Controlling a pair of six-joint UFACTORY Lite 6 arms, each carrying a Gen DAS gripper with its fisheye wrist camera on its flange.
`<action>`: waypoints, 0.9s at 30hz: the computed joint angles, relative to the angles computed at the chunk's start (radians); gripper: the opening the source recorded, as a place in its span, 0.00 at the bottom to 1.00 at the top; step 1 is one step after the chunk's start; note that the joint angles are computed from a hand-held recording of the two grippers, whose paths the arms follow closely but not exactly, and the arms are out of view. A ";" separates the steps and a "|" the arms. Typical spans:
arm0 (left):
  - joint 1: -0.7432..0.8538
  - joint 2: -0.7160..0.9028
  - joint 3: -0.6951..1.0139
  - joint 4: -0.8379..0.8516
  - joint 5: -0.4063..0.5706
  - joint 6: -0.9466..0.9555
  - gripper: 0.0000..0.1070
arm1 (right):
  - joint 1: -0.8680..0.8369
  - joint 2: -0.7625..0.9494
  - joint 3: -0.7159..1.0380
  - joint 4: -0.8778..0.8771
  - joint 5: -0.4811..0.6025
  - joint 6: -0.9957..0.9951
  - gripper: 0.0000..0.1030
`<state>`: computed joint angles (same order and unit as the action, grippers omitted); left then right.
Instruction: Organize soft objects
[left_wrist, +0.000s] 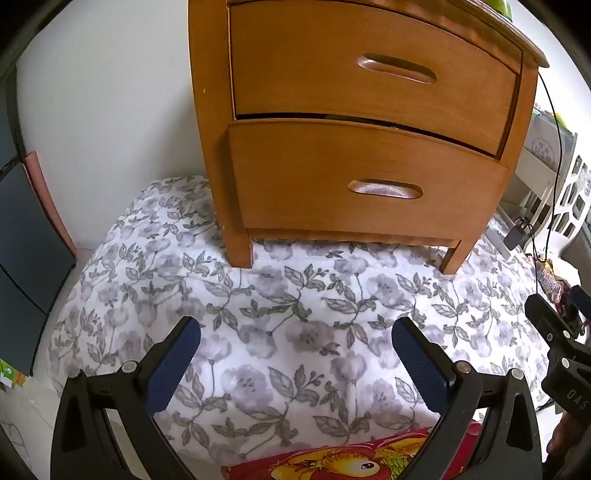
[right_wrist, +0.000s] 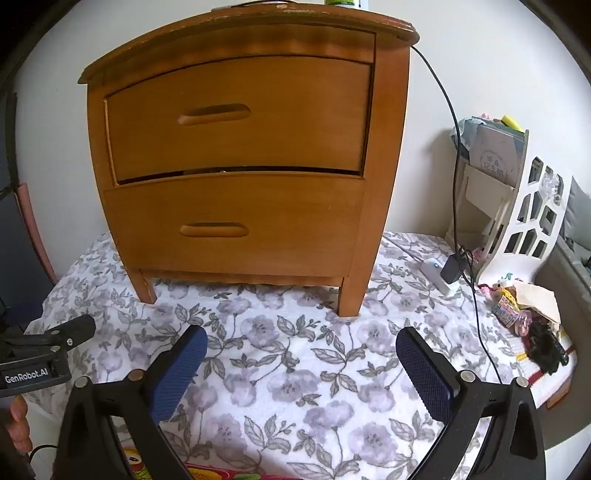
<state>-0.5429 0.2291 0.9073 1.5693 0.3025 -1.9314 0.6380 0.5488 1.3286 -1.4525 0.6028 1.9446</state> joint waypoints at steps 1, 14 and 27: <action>0.000 0.001 0.000 -0.002 -0.003 0.000 0.96 | 0.003 0.003 0.003 0.003 0.011 -0.010 1.00; 0.027 -0.010 -0.020 0.090 -0.065 -0.094 0.96 | 0.002 0.008 0.021 0.025 0.009 -0.034 1.00; 0.009 -0.002 -0.020 0.195 -0.020 -0.220 0.96 | 0.000 0.004 0.011 0.028 0.001 -0.031 1.00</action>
